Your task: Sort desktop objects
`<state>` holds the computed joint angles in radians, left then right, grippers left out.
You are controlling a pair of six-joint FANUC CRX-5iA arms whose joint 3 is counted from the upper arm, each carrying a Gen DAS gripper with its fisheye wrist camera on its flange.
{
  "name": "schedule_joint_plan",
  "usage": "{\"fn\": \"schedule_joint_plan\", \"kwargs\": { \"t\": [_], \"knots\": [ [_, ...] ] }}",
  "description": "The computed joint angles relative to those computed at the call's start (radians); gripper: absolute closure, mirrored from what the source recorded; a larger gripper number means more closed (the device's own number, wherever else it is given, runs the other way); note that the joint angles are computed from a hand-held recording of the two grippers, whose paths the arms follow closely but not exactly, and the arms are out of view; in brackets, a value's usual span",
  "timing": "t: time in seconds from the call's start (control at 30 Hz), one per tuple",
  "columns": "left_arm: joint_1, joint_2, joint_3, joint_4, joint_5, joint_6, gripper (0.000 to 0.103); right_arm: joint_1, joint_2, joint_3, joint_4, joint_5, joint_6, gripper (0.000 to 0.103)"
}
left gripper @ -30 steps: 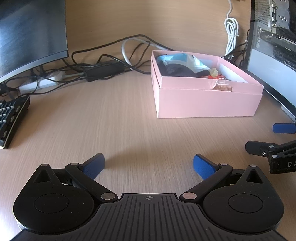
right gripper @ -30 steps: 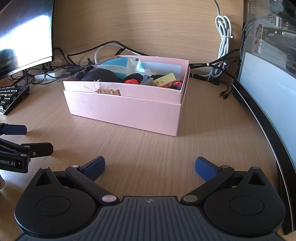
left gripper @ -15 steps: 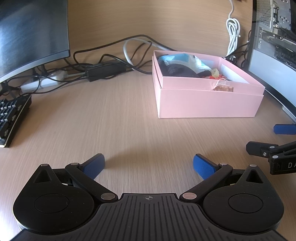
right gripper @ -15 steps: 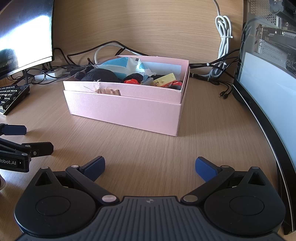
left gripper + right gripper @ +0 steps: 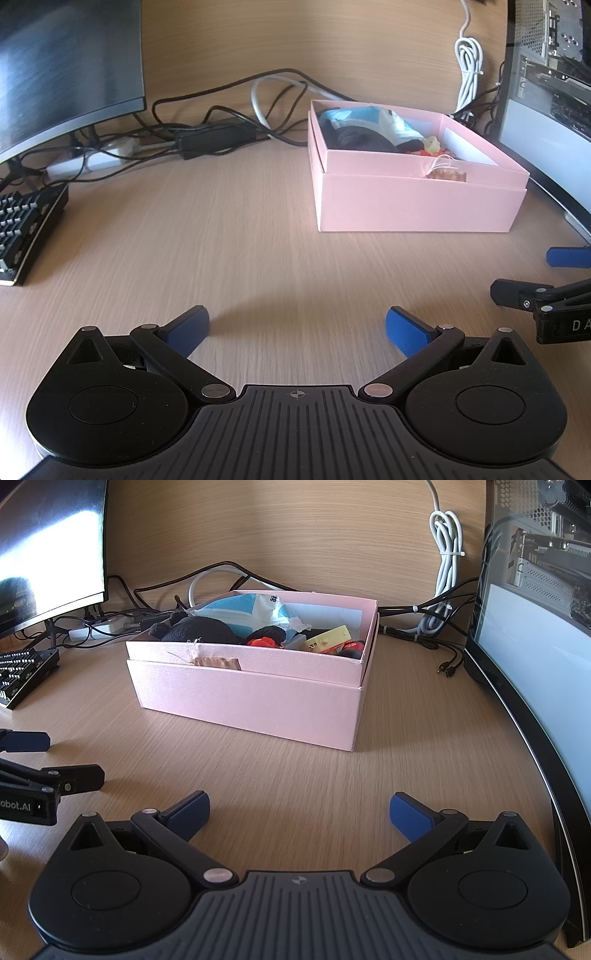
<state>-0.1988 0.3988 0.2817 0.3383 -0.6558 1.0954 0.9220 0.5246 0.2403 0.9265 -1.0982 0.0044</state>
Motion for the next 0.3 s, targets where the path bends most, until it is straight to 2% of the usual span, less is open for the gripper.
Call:
{"fn": "schedule_joint_plan", "kwargs": {
  "t": [0.3],
  "knots": [
    [-0.001,-0.004,-0.008,0.002,0.008,0.0,0.0,0.0,0.0,0.0,0.0,0.0,0.0,0.0]
  ]
}}
